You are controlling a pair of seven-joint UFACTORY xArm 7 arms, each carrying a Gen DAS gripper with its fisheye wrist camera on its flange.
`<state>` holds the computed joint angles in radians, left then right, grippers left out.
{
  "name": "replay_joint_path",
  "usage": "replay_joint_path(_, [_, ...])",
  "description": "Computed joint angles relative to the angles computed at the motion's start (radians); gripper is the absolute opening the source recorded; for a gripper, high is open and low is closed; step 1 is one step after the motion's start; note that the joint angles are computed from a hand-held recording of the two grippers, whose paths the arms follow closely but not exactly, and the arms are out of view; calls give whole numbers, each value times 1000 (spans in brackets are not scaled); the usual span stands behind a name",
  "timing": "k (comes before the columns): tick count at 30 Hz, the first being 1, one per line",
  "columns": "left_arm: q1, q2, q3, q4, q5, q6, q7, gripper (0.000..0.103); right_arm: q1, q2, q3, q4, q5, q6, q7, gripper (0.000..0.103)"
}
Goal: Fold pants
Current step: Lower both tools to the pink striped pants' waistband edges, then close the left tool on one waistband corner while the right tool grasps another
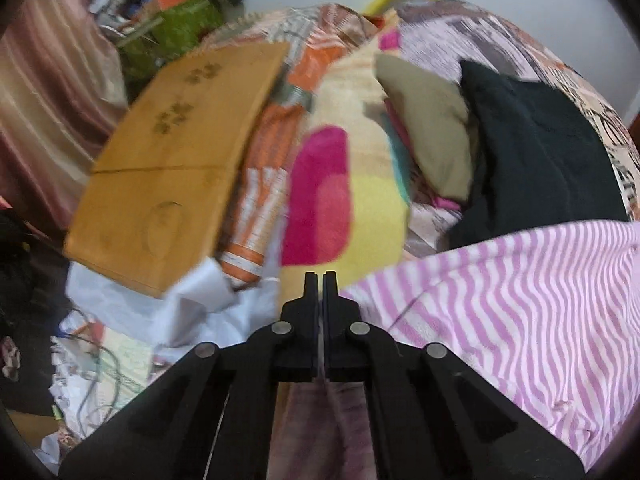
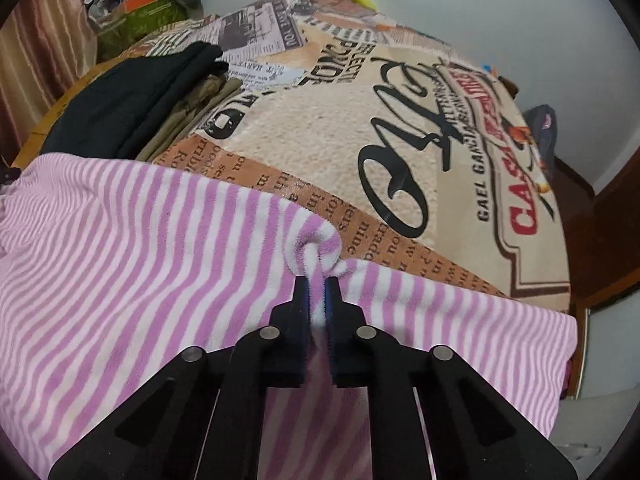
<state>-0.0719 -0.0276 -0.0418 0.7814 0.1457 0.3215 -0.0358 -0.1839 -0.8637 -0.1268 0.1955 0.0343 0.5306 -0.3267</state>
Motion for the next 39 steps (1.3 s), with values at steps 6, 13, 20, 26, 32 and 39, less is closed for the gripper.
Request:
replay_joint_path(6, [66,-15,-19,46,26,-7,-29,0,-35,-30,45,0,-18,-84,60,5])
replay_joint_path(13, [15,30,15,87,-221,100,166,36,-20,-16,44,26,-43,-96,83,5])
replay_joint_path(20, [-17,90,-9,79,-201,164,165,72,-4,-85,-15,-13,-3,-49,62,5])
replay_joint_path(26, [-24,112,-8,66,-192,110,147,31,-14,-115,-1,-37,0,-41,56,5])
replay_joint_path(32, [-36,41,5,19,0,19,23,17,-25,-124,19,-45,-7,-80,68,5])
replay_joint_path(39, [-16,-23,-1,64,-16,-6,24,14,-81,-123,94,-3,-45,-150,160,0])
